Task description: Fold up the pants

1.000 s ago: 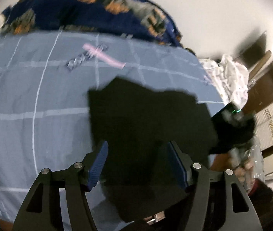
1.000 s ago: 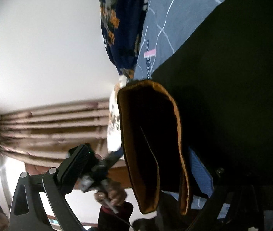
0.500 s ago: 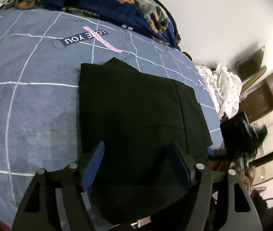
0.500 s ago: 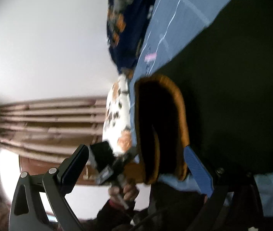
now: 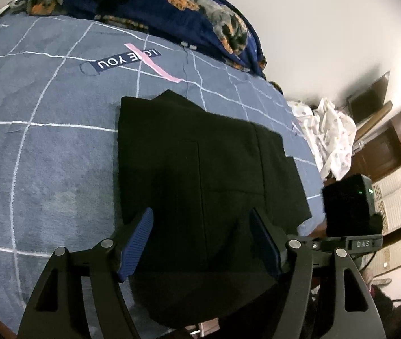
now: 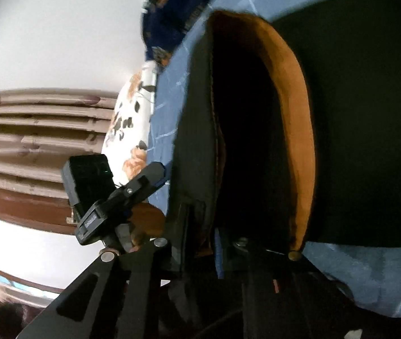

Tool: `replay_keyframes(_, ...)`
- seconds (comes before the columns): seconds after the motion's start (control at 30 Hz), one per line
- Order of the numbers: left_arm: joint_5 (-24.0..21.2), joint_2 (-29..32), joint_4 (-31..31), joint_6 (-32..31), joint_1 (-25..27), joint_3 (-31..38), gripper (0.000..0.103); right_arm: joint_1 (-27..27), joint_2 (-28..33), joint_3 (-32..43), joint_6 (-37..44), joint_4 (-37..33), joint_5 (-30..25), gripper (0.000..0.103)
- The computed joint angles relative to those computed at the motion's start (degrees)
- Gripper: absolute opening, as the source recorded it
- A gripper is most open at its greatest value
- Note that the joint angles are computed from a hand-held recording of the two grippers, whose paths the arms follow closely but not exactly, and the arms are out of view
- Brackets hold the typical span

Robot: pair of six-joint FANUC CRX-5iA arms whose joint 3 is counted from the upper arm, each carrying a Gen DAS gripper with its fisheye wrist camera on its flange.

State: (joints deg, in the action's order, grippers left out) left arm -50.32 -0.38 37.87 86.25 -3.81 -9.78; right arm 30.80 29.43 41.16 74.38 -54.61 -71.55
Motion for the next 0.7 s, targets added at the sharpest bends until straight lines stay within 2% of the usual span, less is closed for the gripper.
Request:
replay_keyframes(0.1,1.2,-0.3,-1.4,1.0,-0.7,0.4,0.070,-1.2,-1.8,-1.8,0.6,1.1,2.0,0.013)
replay_keyframes(0.17,0.7,0.5,-3.9,1.5,-1.8,2.0,0.070,-1.0,-1.6,-2.0,-0.9,4.7,1.5,0.013)
replay_keyframes(0.23,-0.8,1.6,-9.5,3.6,-3.3,4.8,0.070,-2.4,0.5,-1.2,-1.7,1.4,-1.6,0.013)
replay_keyframes(0.3,-2.4,2.8,-15.9,5.9,-5.0,7.8,0.070,-1.7,1.2,-0.8,-2.7,3.4,-2.3,0.013)
replay_keyframes(0.37,-2.8,3.2,-18.9,7.0,-5.9,8.9,0.070,-2.2,1.3,-1.2,-2.2,1.7,-2.0,0.015)
replay_keyframes(0.5,-3.0,3.5,-20.0,7.5,-6.1,8.8,0.070,-2.4,0.3,-1.3,-2.0,3.7,-1.6,0.022)
replay_keyframes(0.53,-2.7,3.4,-19.3,7.3,-5.9,8.2,0.070,-2.8,-0.5,-2.1,-2.2,4.0,-0.5,0.029)
replay_keyframes(0.57,-2.5,3.3,-18.7,7.3,-5.7,7.8,0.070,-2.9,-1.2,-2.8,-2.7,5.0,0.4,0.042)
replay_keyframes(0.63,-2.4,3.4,-18.1,7.3,-5.5,7.6,0.071,-3.7,-1.8,-3.5,-2.8,5.2,1.6,0.055)
replay_keyframes(0.7,-2.2,3.3,-17.9,7.2,-5.4,7.3,0.071,-3.6,-1.4,-3.1,-3.5,5.6,1.3,0.055)
